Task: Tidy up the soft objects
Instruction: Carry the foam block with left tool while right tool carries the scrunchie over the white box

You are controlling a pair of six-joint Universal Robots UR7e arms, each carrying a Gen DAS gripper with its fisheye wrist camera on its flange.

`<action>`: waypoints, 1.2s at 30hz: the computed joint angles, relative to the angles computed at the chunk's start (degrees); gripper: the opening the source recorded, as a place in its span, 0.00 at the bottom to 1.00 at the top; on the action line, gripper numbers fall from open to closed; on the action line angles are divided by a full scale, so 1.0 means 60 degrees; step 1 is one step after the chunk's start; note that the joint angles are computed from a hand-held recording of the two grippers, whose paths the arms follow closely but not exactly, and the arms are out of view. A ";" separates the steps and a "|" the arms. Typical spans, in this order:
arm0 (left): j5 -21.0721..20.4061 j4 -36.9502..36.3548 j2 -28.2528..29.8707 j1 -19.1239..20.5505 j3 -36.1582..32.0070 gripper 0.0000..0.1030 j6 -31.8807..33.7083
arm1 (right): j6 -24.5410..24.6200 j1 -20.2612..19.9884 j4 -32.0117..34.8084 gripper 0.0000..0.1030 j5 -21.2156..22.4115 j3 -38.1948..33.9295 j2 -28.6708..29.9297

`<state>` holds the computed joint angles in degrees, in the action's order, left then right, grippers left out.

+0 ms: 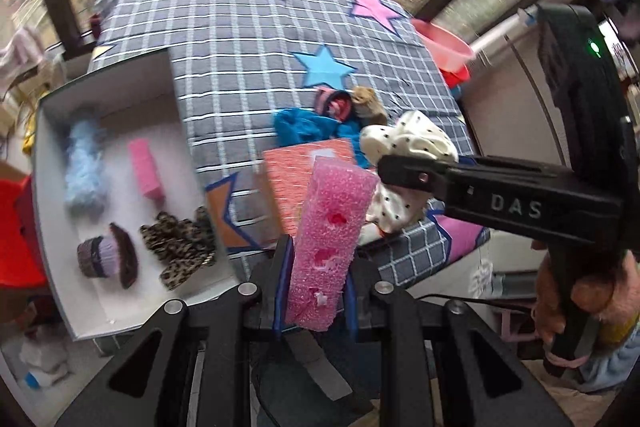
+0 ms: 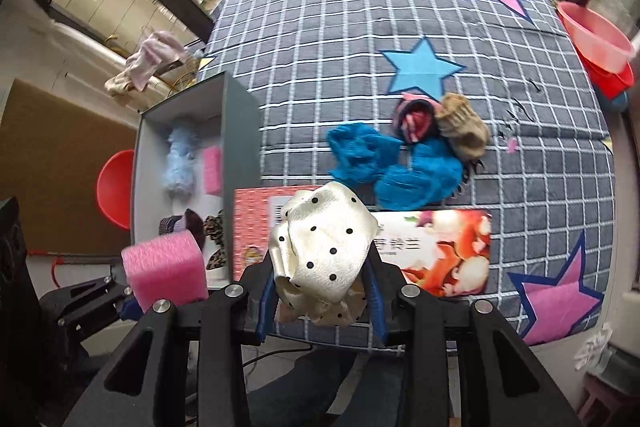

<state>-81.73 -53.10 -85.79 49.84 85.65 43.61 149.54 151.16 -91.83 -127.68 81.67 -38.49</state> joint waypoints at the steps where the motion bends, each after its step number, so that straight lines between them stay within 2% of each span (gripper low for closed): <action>1: 0.0040 -0.0066 0.0095 0.0087 -0.0109 0.24 -0.0086 | -0.0166 -0.0055 -0.0033 0.38 -0.0033 -0.0035 0.0011; 13: 0.0475 -0.0716 0.1015 0.0929 -0.1211 0.24 -0.0879 | -0.2573 -0.0793 -0.0897 0.38 -0.0320 -0.0287 0.0140; 24: 0.0858 -0.1202 0.1651 0.1382 -0.1875 0.24 -0.1319 | -0.4630 -0.1464 -0.1696 0.38 -0.0538 -0.0541 0.0283; 36: 0.1464 -0.2293 0.2038 0.1427 -0.1745 0.24 -0.1494 | -0.5865 -0.2018 -0.2488 0.38 -0.0657 -0.0362 0.0179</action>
